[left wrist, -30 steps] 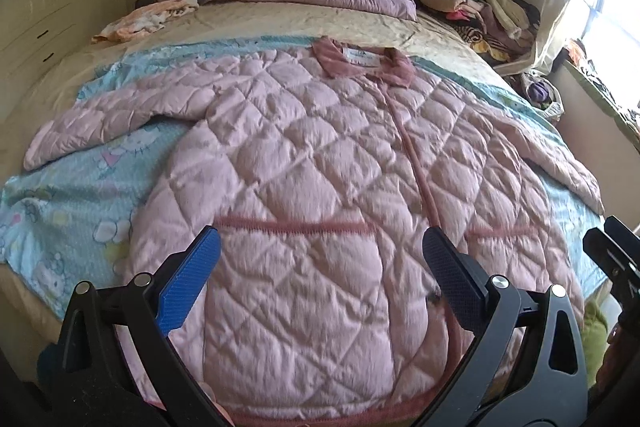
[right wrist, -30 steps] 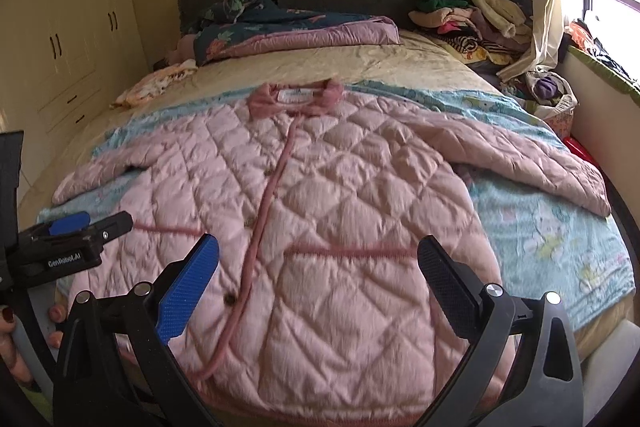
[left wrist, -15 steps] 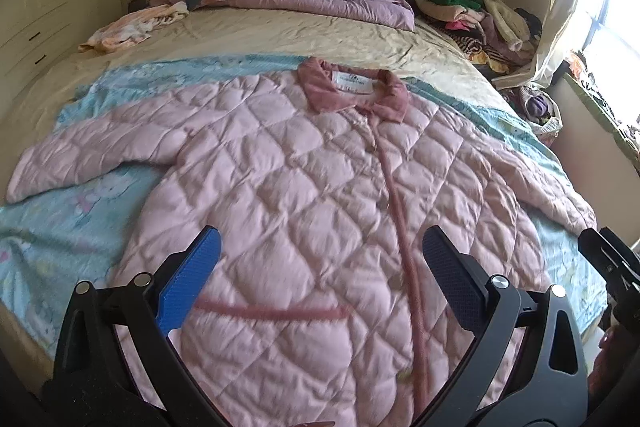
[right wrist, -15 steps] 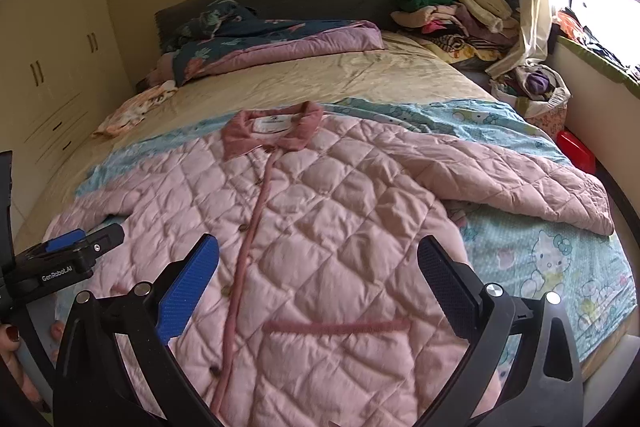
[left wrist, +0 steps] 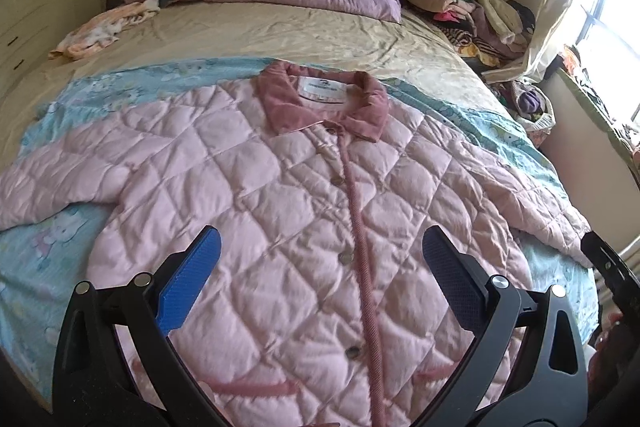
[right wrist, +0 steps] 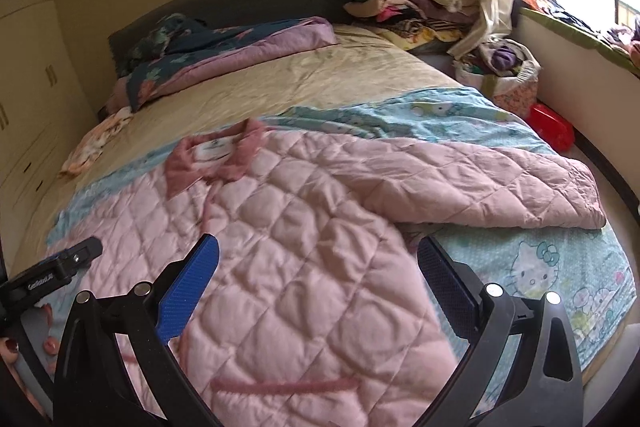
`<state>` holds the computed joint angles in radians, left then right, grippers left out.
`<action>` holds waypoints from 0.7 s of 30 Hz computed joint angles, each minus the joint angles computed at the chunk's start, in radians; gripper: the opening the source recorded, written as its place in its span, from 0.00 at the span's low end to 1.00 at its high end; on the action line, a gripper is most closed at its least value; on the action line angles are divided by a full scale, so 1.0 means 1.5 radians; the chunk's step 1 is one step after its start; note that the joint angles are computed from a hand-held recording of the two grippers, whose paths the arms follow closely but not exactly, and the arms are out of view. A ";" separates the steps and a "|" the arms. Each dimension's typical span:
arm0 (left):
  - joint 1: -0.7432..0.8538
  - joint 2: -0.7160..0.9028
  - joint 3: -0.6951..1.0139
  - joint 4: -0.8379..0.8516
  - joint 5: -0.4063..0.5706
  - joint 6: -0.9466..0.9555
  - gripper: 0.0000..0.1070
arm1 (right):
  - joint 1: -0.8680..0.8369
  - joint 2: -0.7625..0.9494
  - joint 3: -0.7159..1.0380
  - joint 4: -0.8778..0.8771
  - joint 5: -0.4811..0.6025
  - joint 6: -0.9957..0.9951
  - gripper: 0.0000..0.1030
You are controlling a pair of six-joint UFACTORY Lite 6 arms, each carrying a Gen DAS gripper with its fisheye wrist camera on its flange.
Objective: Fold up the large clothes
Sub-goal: 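Move the right gripper to the jacket's side edge and grasp it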
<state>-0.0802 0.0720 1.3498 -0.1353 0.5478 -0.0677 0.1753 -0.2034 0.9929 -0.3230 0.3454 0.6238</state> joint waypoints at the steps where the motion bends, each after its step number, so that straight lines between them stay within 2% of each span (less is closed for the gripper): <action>1: -0.004 0.017 0.016 0.000 0.000 -0.002 0.89 | -0.019 0.015 0.008 0.003 -0.006 -0.007 0.96; 11: -0.037 0.172 0.174 0.028 0.015 -0.035 0.89 | -0.176 0.116 0.065 0.164 -0.044 -0.175 0.96; 16: -0.046 0.258 0.254 0.017 0.025 -0.035 0.89 | -0.258 0.161 0.081 0.291 -0.064 -0.301 0.96; 18: -0.059 0.295 0.294 0.048 0.031 -0.058 0.89 | -0.286 0.177 0.085 0.297 -0.072 -0.304 0.96; 21: -0.069 0.341 0.347 0.057 0.046 -0.066 0.89 | -0.341 0.215 0.101 0.405 -0.076 -0.403 0.96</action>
